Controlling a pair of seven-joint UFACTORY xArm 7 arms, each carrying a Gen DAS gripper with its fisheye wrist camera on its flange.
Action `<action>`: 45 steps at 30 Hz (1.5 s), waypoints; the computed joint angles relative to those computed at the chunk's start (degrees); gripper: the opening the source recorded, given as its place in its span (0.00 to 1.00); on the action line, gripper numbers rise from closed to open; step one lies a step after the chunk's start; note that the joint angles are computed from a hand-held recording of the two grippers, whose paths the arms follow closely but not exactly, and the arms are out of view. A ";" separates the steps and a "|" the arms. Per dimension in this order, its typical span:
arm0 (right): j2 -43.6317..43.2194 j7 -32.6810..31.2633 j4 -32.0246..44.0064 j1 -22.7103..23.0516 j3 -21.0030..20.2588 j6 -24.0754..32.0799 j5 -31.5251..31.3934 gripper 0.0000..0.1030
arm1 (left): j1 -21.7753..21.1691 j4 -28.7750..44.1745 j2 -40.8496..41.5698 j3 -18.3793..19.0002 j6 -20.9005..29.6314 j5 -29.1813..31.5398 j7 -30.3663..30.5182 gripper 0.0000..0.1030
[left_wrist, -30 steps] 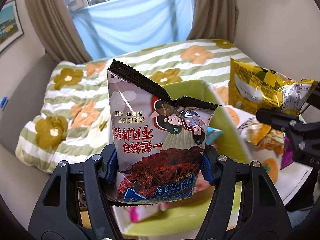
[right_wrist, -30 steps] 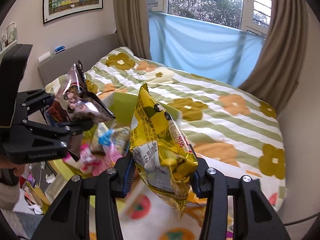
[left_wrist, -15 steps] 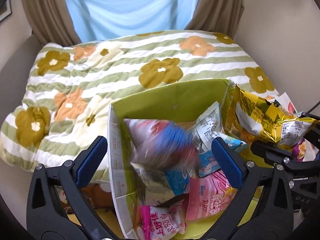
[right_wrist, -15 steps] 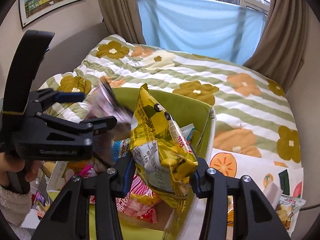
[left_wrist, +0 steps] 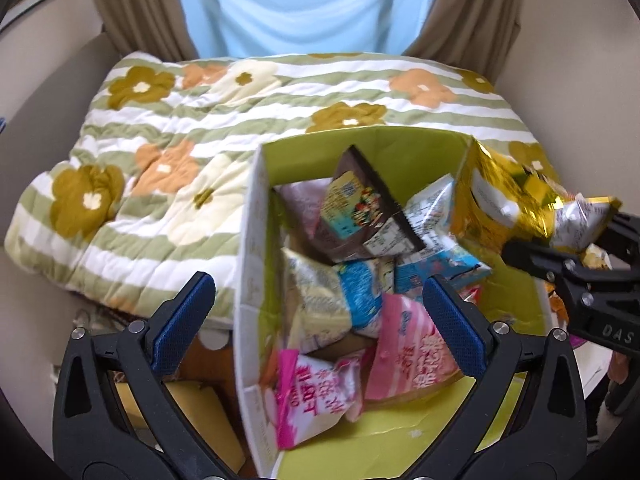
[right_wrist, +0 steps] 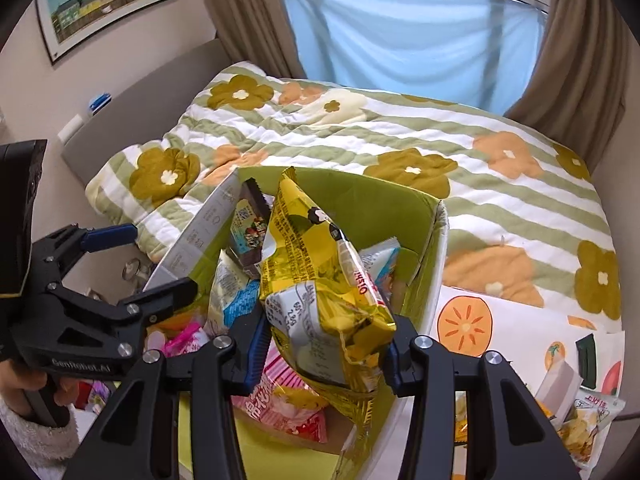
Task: Organize snacks
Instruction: 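Lower both bags into the box and open both tools, then move both tools back toward the snack pile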
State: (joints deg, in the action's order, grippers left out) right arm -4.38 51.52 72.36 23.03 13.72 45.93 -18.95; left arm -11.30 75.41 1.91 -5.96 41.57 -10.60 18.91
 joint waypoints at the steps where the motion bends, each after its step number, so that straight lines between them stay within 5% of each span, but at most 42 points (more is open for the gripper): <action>1: -0.43 -0.74 -0.81 0.18 -0.12 -0.64 1.67 0.42 | 0.12 -0.49 -0.46 0.16 -0.32 0.25 -0.35 1.00; 9: -2.73 -7.58 -6.01 1.71 0.51 -7.28 9.62 0.44 | 1.05 -3.49 -3.85 1.09 -1.56 1.12 -2.76 1.00; 11: -3.03 -7.64 -7.05 1.80 0.76 -9.33 10.53 0.53 | 1.21 -4.54 -4.90 1.23 -1.92 1.23 -3.02 1.00; 13: -4.20 -6.68 -8.66 1.67 1.21 -12.21 9.76 0.91 | 1.26 -5.59 -5.95 1.38 -2.16 0.98 -2.69 1.00; 15: -5.27 -5.68 -9.61 1.36 1.91 -13.46 8.09 1.00 | 1.30 -6.74 -7.05 1.53 -2.34 0.83 -2.44 1.00; 34: -10.65 11.78 -7.89 -0.64 7.61 -0.01 -5.81 1.00 | -0.51 -7.67 -10.56 2.67 -0.58 -8.01 7.86 1.00; 45: -24.05 17.67 -14.17 -2.77 9.95 9.96 -5.65 1.00 | -5.62 -10.49 -14.78 -0.58 -1.16 -11.45 9.01 1.00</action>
